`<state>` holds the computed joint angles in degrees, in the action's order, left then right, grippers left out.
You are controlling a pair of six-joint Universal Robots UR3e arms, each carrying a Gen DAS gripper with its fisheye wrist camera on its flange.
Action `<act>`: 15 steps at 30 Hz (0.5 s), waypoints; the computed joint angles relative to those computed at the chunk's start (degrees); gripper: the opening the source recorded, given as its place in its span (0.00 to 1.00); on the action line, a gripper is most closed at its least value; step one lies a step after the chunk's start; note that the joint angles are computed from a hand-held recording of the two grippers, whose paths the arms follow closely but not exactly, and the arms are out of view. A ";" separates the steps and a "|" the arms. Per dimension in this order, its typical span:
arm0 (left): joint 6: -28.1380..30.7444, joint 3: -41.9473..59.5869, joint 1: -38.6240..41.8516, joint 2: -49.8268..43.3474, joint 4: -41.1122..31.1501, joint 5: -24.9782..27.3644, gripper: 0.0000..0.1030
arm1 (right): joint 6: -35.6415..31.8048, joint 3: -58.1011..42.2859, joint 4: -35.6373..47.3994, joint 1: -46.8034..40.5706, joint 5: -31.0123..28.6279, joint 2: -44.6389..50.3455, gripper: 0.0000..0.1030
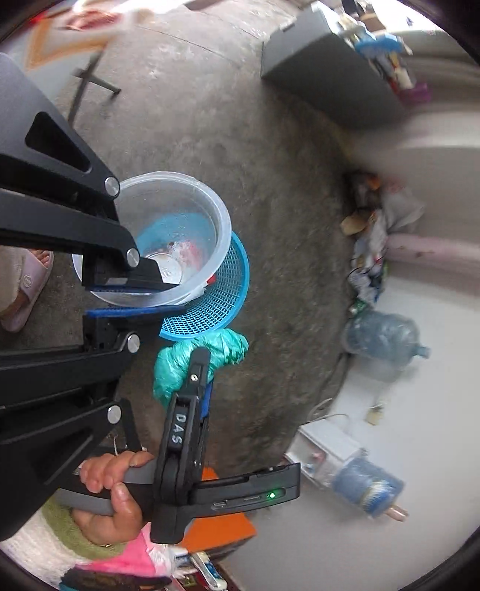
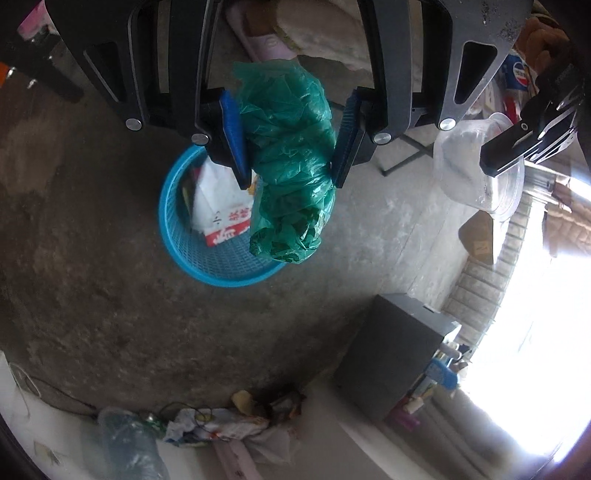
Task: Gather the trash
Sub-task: 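Open both tools over the wastebasket to drop the bag and bowl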
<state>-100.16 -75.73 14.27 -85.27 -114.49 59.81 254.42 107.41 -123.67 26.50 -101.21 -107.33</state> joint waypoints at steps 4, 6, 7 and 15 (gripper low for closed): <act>-11.59 -10.35 -10.08 -1.66 20.65 1.82 0.50 | -3.63 9.67 -5.81 -9.90 6.97 -2.34 0.58; -16.06 -15.72 -12.58 -1.10 29.13 2.17 0.55 | -4.37 14.66 -9.35 -13.76 9.75 -3.18 0.65; -17.44 -15.98 -13.58 -1.89 30.63 2.81 0.56 | -4.48 16.51 -10.40 -15.02 10.65 -3.08 0.65; -16.78 -13.27 -9.50 -2.33 27.38 0.24 0.61 | 1.55 17.66 -9.08 -10.45 6.30 -4.74 0.65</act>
